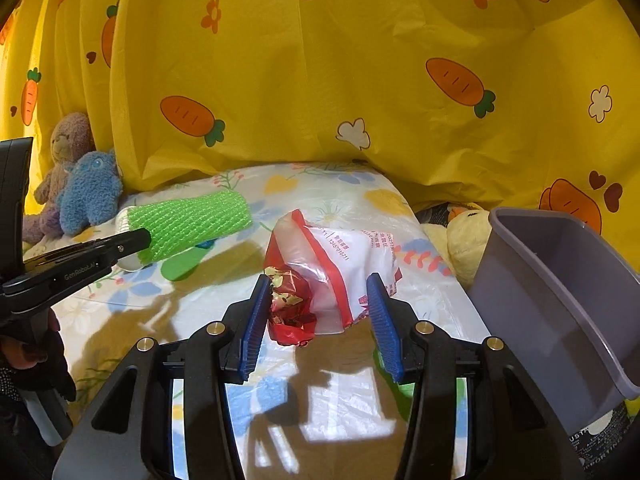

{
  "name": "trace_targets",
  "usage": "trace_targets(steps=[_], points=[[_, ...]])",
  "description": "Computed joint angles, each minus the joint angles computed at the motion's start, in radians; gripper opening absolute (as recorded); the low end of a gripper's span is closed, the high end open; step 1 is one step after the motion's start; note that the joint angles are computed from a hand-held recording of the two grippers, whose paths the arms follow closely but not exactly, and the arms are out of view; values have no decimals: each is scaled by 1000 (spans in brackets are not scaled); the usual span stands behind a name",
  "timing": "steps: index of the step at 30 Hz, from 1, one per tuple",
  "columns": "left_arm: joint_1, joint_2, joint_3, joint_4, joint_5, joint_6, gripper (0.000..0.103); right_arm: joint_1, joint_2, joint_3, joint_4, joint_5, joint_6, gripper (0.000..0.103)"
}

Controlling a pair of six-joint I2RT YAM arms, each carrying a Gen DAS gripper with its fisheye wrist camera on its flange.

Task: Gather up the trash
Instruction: 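Lift the green mesh and red-white wrapper and carry them over the grey bin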

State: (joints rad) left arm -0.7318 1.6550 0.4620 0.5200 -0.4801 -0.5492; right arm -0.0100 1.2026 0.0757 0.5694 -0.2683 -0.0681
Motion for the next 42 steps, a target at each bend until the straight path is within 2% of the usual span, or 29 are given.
trace_targets(steps=[9,15,22,34,39,42], points=[[-203,-126,9,-129,-180,-42,8,-199,-614,-69,-487,-196,-66,48],[-291,-106,70,-171,-237,-44,8,-426,-845,-51,-754,-385,-162,48],[-355,-50,142,-183,-261,-33,8,-668,-841,-28,-843,-569,-284,48],[-392,40,266,-201,-252,13,8,-885,-691,0,-829,-718,-421,48],[-391,80,336,-200,-216,46,8,-959,-586,26,-770,-752,-451,48],[-398,124,408,-202,-191,85,8,-1020,-502,45,-692,-768,-449,48]])
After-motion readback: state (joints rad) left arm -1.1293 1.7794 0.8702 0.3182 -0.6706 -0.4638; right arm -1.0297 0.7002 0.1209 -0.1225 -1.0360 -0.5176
